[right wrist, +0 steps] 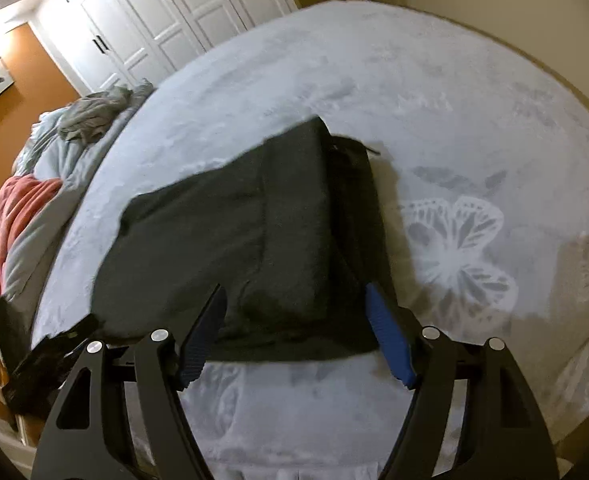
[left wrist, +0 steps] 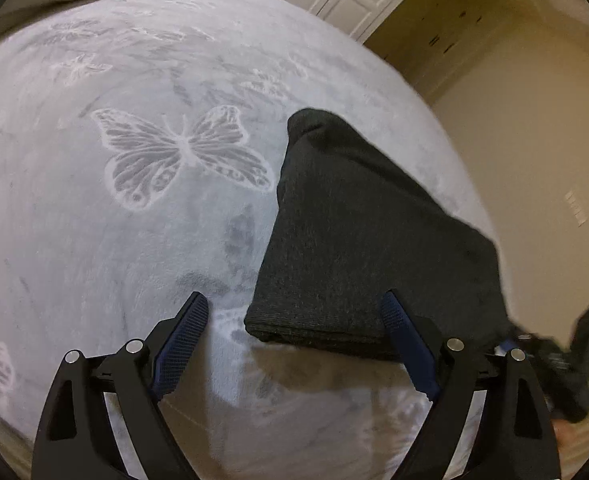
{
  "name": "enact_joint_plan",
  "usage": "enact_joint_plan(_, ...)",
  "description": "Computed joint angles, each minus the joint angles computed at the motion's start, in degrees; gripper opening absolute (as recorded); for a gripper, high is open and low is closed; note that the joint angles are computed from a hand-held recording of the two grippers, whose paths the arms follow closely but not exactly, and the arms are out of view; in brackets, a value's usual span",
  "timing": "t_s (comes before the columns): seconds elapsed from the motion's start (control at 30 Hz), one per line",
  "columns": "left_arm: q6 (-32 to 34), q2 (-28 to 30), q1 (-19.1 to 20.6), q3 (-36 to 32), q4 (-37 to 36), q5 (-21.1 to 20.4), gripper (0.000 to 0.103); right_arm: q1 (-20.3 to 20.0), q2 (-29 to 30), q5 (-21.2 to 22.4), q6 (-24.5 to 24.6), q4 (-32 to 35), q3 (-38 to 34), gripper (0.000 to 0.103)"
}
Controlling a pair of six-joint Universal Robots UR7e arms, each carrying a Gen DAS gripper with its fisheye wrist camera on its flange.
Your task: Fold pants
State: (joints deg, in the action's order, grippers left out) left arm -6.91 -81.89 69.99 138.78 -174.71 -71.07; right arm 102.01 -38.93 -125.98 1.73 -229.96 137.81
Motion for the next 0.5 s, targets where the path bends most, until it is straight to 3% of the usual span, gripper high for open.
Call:
enact_joint_plan(0.03,0.44,-0.18,0.30,0.17,-0.86,-0.53,0.086,-0.66,0.50,-0.56,-0.63,1.09,-0.83,0.056)
enact_joint_plan(0.1,1.32,-1.05,0.69,0.81,-3.94,-0.72,0.086,-0.17,1.67,-2.62,-2.66,0.97,-1.92,0.035)
enact_joint_plan(0.17,1.77,-1.94,1.17,1.02,-6.15,0.25,0.086,0.70,1.18,-2.61,-3.59,1.43,-1.70,0.023)
enact_joint_plan(0.33,-3.47,-2.82,4.71,-1.04,-4.99,-2.29,0.086,5.78,0.81,-2.82,-3.41,-1.39,-1.32,0.019)
enact_joint_plan(0.43,-4.98,-3.15,5.13,-1.68,-3.91,-3.06,0.086,7.77,2.31,-8.29,-2.08,4.58,-5.19,0.018)
enact_joint_plan(0.5,-5.03,-3.55,5.13,-1.57,-4.87,-3.00,0.086,10.17,2.92,-9.14,-1.07,8.48,-8.51,0.018)
